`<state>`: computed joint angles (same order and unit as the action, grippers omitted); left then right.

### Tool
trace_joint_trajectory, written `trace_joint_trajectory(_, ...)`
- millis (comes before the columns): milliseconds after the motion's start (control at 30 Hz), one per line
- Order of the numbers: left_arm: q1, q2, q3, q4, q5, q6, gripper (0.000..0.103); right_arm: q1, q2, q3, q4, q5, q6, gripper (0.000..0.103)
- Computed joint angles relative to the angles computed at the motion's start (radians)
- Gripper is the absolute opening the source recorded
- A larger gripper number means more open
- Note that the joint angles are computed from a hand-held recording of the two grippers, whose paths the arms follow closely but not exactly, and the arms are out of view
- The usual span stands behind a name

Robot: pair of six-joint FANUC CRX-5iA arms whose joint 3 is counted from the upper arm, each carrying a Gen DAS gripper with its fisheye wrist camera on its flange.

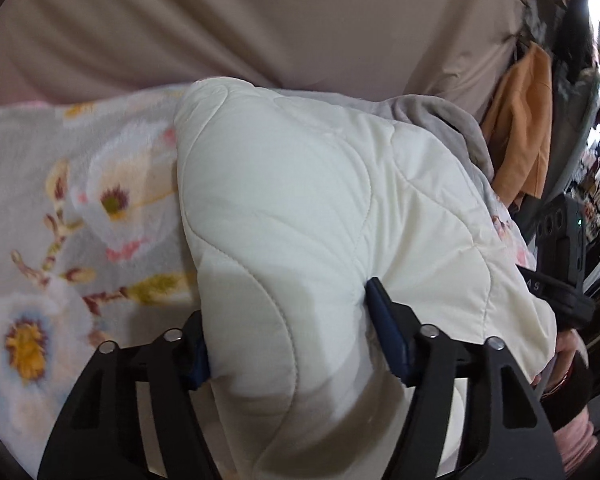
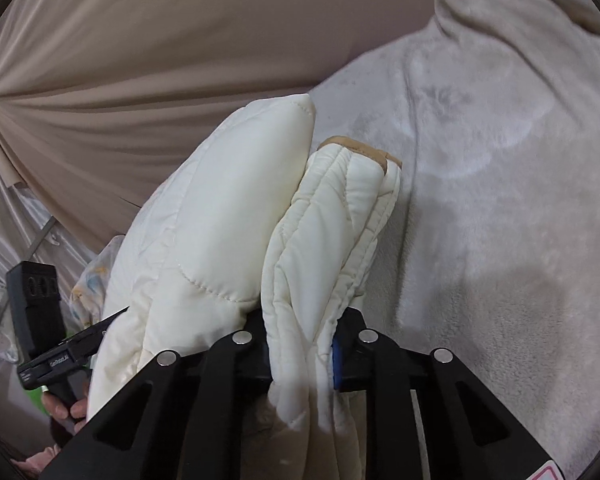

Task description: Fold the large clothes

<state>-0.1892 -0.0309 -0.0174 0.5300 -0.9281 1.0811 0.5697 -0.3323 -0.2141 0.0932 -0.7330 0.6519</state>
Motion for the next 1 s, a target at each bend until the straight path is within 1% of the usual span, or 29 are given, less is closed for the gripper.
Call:
trace_joint_trajectory(100,-0.005,-0.057,-0.021,-0.004,0.027,-0.042,0.06,0.075,-0.039,-0.031,0.164,-0.007,-0.122,0.018)
trace_joint_trajectory(200,0.0,-0.115,-0.04,0.021,0.037,-0.092,0.06,0.157,-0.084,-0.071,0.341,-0.027,-0.257,0.017)
trace_joint_trajectory(267,0.002,-0.157,-0.054,0.032,0.05,-0.122,0.06,0.2,-0.114,-0.095,0.437,-0.043,-0.331,0.017)
trace_joint_trajectory(333,0.006,-0.207,-0.075,0.05,0.07,-0.165,0.06,0.26,-0.143,-0.116,0.559,-0.073,-0.424,0.017)
trace_joint_trajectory(467,0.03,-0.29,-0.116,0.109,0.095,-0.253,0.06,0.36,-0.172,-0.132,0.748,-0.129,-0.557,0.017)
trace_joint_trajectory(567,0.054,-0.346,-0.144,0.15,0.108,-0.304,0.06,0.426,-0.168,-0.115,0.845,-0.18,-0.606,0.018)
trace_joint_trajectory(733,0.124,-0.435,-0.2,0.276,0.117,-0.422,0.06,0.53,-0.149,-0.079,0.982,-0.25,-0.666,0.018)
trace_joint_trajectory(867,0.194,-0.501,-0.253,0.429,0.135,-0.564,0.06,0.598,-0.104,-0.022,1.084,-0.295,-0.676,0.018)
trace_joint_trajectory(1000,0.291,-0.537,-0.286,0.617,0.117,-0.727,0.061,0.617,-0.034,0.075,1.135,-0.27,-0.628,0.018)
